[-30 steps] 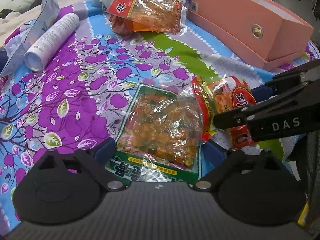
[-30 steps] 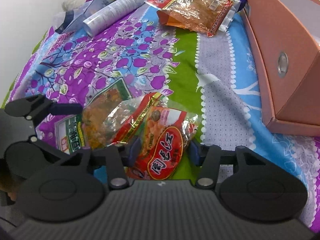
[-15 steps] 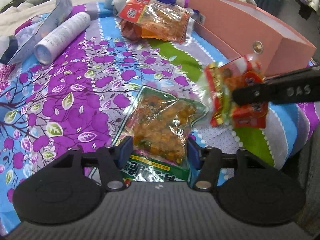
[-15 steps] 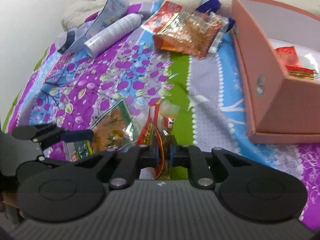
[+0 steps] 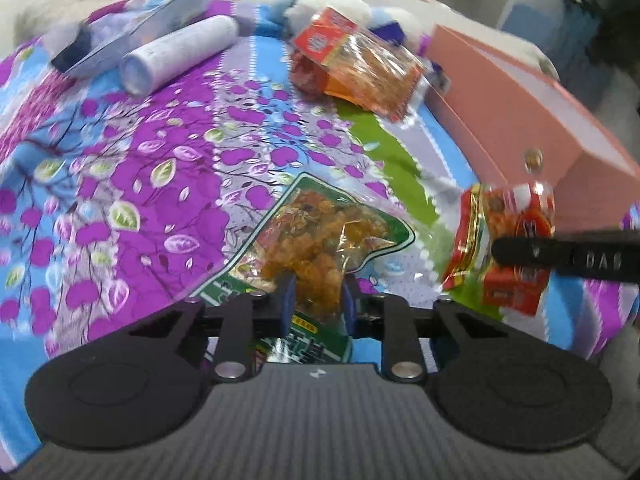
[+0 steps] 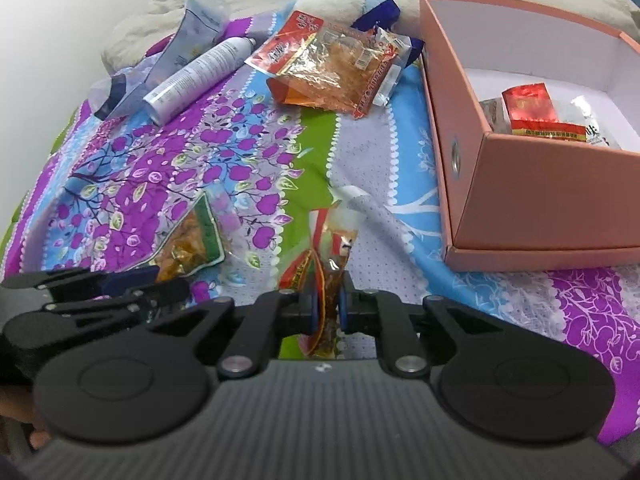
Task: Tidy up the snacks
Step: 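Lift green bag with left tool while right tool carries packet toward box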
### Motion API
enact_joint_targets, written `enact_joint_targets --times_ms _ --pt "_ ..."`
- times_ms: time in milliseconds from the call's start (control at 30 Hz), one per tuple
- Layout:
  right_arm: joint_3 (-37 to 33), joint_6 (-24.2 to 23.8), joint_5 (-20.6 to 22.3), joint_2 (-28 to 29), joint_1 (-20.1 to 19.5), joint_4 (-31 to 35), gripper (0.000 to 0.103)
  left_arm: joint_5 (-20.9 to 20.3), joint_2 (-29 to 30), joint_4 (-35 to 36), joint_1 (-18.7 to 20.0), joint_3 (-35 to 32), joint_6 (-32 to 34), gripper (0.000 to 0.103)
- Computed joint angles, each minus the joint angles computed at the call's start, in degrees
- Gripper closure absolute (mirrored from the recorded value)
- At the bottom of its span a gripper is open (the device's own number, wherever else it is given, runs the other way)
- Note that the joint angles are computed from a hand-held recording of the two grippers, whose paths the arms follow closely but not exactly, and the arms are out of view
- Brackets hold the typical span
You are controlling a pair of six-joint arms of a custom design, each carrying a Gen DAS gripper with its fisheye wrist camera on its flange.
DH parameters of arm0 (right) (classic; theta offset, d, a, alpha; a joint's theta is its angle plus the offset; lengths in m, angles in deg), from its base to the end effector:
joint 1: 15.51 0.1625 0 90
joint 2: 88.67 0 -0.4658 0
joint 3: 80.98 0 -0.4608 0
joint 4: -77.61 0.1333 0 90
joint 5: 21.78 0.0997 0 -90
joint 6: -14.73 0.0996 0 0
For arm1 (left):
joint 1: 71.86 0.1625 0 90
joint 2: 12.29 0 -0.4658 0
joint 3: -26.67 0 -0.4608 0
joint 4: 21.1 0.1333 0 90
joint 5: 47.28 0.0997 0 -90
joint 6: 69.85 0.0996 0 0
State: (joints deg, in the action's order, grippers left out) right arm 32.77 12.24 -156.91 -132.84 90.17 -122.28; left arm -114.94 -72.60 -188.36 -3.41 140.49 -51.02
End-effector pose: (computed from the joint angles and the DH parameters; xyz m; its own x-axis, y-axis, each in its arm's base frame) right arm 0.2270 -0.5765 0.0661 -0.7934 0.2186 0.5680 -0.2408 0.7444 -0.6228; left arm -0.0734 -0.6517 0.1525 -0.7590 0.4616 -0.4593 0.6140 0.7421 -0.2689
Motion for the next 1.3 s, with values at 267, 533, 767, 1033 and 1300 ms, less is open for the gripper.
enact_joint_targets --times_ms 267,533,767,1033,1300 --pt "0.5 -1.7 -0.4 -0.3 1.3 -2.0 0.090 0.7 -2.5 -3.2 -0.9 2.0 -8.2 0.086" --pt "2.4 1.3 0.9 -2.5 2.5 -2.5 0.090 2.3 -5.5 -1.5 -2.0 2.8 -12.6 0.088" --pt "4.2 0.6 -1.4 -3.8 4.3 -4.5 0.090 1.3 -8.2 0.0 -3.0 4.4 -15.4 0.088" --pt "5.3 -0.2 -2.6 -5.4 6.2 -7.3 0.090 0.0 -10.6 -0.5 -6.1 6.0 -16.0 0.089" --pt "5.6 -0.8 -3.8 -6.4 8.4 -9.6 0.090 -0.2 -11.7 -1.2 -10.4 6.6 -17.5 0.089"
